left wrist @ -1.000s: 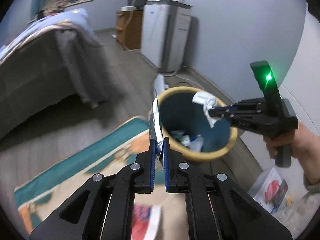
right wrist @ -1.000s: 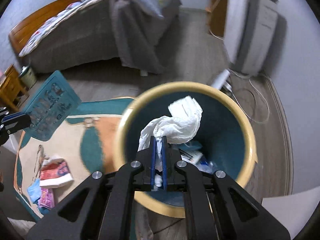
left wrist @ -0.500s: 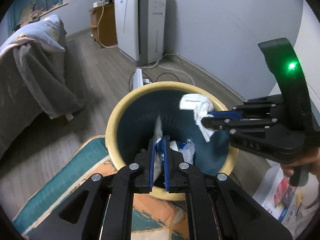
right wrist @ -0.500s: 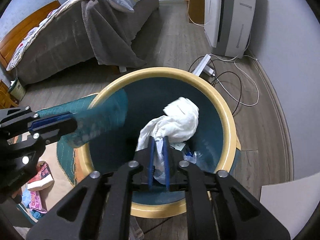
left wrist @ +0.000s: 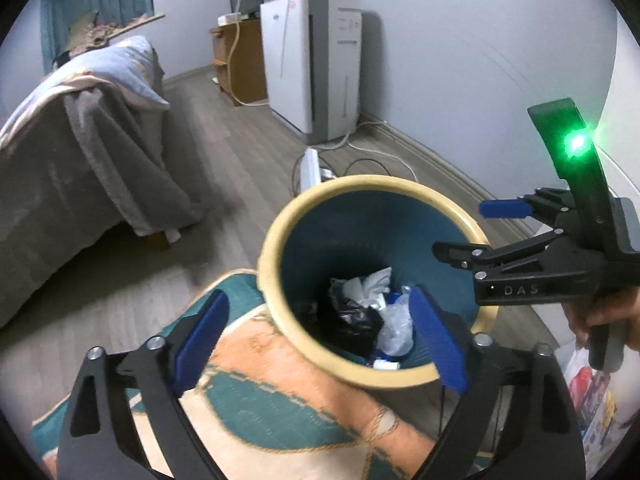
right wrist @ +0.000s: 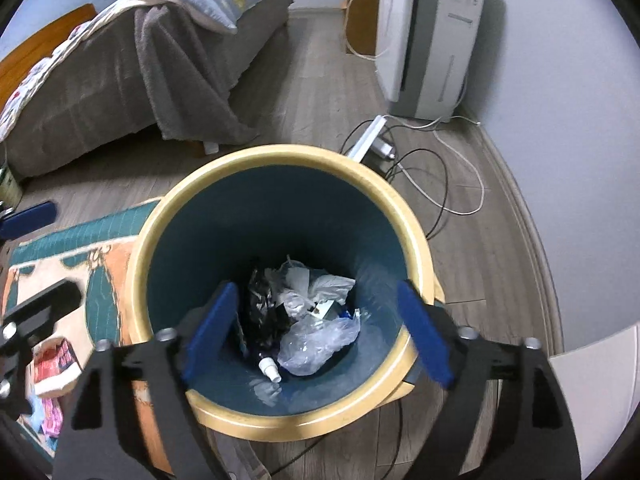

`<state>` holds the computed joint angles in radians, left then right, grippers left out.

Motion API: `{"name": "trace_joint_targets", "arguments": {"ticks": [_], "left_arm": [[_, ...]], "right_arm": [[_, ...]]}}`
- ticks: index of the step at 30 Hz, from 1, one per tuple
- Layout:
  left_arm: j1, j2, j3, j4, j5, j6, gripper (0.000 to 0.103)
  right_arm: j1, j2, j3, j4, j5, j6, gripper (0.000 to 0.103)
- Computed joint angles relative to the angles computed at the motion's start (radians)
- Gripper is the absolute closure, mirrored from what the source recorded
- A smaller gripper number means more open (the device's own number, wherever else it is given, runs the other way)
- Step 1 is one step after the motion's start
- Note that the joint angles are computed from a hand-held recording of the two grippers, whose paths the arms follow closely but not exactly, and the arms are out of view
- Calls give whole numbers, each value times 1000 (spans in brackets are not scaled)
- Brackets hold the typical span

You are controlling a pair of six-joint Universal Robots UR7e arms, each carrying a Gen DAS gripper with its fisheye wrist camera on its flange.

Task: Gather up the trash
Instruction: 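Move both open tools back over the mat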

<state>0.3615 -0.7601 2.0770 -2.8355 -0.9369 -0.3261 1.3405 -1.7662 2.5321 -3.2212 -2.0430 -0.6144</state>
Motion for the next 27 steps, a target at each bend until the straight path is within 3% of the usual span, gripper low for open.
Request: {"name": "trace_joint_targets", "arguments": {"ticks": [3, 11, 15, 17, 22, 27], "left_arm": [[-13, -53, 27, 46, 28, -37, 8], [-61, -296, 163, 277, 114, -201, 6], [-100, -426, 250, 403, 165, -287, 6], [-103, -482, 294, 442, 162, -354, 5], [-106, -549, 370, 516, 147, -518, 5], [-123, -586, 423, 525, 143, -542, 5]], "right_arm": [[18, 16, -3, 6, -4, 47, 6], [164, 100, 18, -30, -60, 102, 6], [246, 151, 37, -58, -89, 86, 6], [297, 206, 50, -128, -136, 63, 6], [342, 225, 94, -130, -81, 46, 6], [375, 291, 115, -141, -99, 33, 6]]}}
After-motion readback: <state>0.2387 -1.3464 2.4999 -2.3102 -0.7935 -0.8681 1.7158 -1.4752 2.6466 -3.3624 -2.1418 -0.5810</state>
